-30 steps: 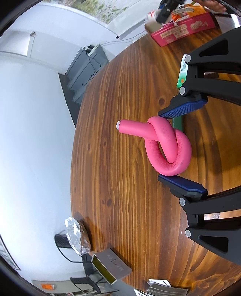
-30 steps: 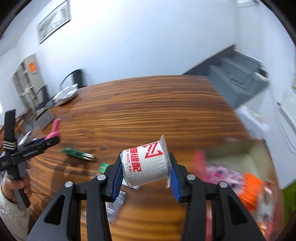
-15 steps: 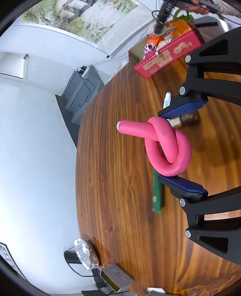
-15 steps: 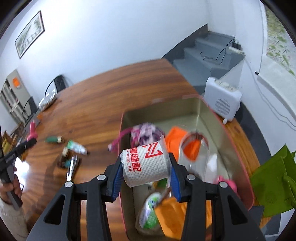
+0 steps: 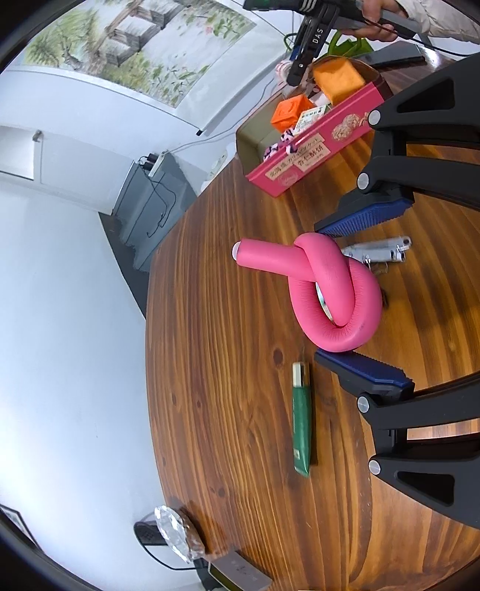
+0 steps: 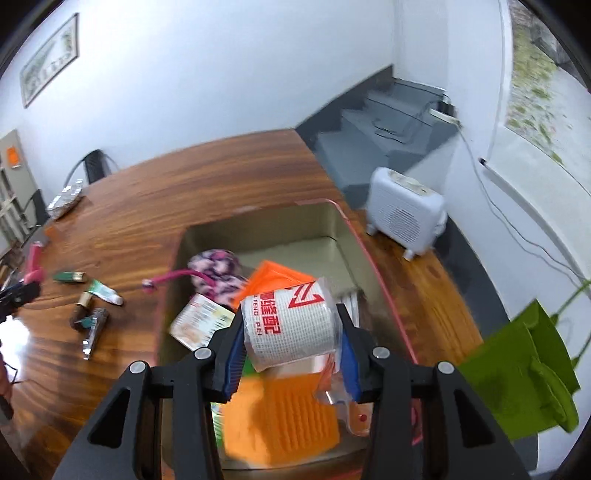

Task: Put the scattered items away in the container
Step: 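Carry the foam knot and tape roll into the tin box and release both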

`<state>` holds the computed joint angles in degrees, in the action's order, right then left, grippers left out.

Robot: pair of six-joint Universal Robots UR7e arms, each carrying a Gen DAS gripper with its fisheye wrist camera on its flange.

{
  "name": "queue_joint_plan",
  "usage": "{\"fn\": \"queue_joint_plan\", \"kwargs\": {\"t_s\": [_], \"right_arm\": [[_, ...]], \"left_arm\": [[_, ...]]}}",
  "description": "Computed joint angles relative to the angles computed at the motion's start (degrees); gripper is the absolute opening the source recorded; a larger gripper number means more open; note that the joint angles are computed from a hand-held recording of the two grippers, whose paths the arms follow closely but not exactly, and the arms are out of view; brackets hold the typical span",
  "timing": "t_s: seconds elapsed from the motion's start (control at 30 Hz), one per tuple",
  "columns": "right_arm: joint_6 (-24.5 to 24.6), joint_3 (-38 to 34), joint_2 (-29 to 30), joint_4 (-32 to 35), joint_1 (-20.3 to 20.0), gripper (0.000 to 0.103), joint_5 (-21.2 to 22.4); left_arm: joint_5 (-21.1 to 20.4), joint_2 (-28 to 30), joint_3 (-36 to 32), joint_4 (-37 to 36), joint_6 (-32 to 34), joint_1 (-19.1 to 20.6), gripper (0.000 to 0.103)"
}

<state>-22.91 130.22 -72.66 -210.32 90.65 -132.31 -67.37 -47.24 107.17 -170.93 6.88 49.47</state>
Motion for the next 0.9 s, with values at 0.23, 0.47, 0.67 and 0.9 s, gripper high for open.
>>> {"fn": "queue_joint_plan", "kwargs": {"t_s": [0.23,0.47,0.67,0.9], "right_arm": [[0.22,-1.19,1.3,0.21,-1.61,0.052,4.51],[2.13,2.55,0.5,-12.95,-4.9,0.079,14.5],[3.15,1.75,5.08,-25.98,-4.39,0.082,9.79],[-5.37,-1.3,10.87,-37.76,-2.01,0.082,4.96]], "left_arm": [[-0.35,1.29,-0.41,0.29,0.68,-2.47,0.062],[-0.93,3.4,-1.8,1.58,0.48,-4.12,0.062],[-3.36,6.1,-3.92,2.59,1.24,-5.6,0.062],[-6.02,11.14,-9.51,5.13,2.15,-7.28,0.062]]}}
